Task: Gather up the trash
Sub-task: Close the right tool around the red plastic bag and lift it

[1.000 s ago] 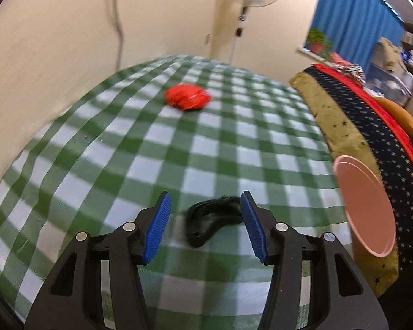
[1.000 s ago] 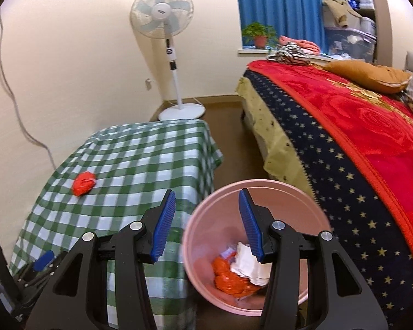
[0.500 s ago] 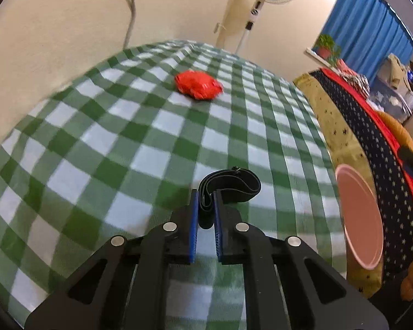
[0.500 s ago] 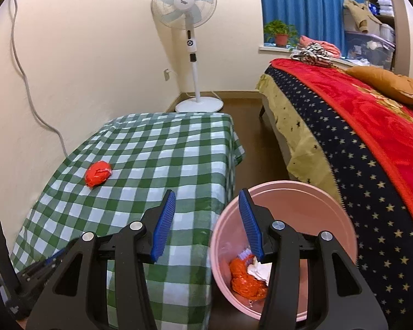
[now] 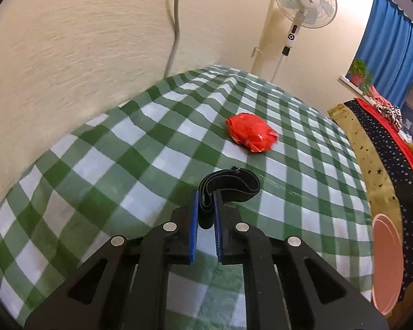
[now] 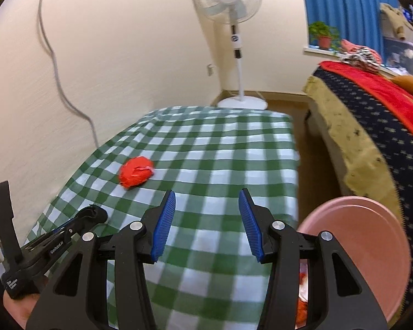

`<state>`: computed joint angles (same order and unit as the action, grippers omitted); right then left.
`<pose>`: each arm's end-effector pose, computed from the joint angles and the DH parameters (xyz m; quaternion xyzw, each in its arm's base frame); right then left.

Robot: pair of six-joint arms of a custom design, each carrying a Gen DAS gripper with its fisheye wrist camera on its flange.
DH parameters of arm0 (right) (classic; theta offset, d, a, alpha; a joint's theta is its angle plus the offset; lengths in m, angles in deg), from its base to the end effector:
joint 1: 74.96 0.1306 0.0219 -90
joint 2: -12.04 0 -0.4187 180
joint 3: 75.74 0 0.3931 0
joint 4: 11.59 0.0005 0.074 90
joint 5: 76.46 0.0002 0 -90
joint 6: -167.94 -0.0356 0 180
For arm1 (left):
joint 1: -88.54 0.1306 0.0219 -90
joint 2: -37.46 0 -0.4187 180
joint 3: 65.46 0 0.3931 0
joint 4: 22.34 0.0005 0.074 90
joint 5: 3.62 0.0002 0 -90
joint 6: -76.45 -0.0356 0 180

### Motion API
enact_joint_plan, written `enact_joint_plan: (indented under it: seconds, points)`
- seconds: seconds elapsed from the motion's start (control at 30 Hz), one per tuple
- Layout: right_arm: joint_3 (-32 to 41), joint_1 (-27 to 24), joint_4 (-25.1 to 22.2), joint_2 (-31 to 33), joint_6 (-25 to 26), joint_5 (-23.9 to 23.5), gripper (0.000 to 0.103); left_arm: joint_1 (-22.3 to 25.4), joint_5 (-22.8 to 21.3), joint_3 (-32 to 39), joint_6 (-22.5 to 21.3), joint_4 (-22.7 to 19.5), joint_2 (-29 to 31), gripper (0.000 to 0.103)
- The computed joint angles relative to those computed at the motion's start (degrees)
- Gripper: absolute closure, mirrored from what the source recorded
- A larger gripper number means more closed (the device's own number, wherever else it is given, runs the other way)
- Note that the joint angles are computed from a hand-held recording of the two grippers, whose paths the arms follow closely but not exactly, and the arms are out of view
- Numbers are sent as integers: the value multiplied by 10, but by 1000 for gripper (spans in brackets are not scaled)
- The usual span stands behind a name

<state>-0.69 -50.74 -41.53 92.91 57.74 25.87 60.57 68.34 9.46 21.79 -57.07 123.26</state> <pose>0.3998 0.1709 0.4404 0.0179 0.8861 0.0828 0.4557 0.4046 -0.2030 0.3968 -0.1179 0.9088 -0.0722 0.3938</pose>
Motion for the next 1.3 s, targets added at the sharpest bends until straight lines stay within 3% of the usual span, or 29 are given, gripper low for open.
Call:
enact_joint_plan:
  seconds: [0.17,0.27,0.57,0.93,1.0,1.07,1.1,1.23,1.3]
  points:
    - [30,5,19,55,0,-23,53,6,-11,3,2,-8,8,93]
    - [59,6,26,95,1,-49,39,13,-16,6,9,-18,12,93]
    - [143,16,19,191,33,-81,21,28,-15,9,31,-39,17,93]
    - [220,21,-37,257,58,-116,19,32,-5,13,37,-41,22,93]
    - [229,23,-47,264,64,-117,25,31,-4,12,36,-41,21,93]
    - [231,24,-51,266,70,-120,49,31,-4,13,34,-42,21,93]
    - [230,25,-51,265,72,-115,56,31,-4,13,34,-42,21,93]
    - [214,27,-39,248,75,-106,70,32,-1,13,33,-43,21,93]
    - [209,25,-40,241,73,-104,98,32,0,13,33,-43,20,93]
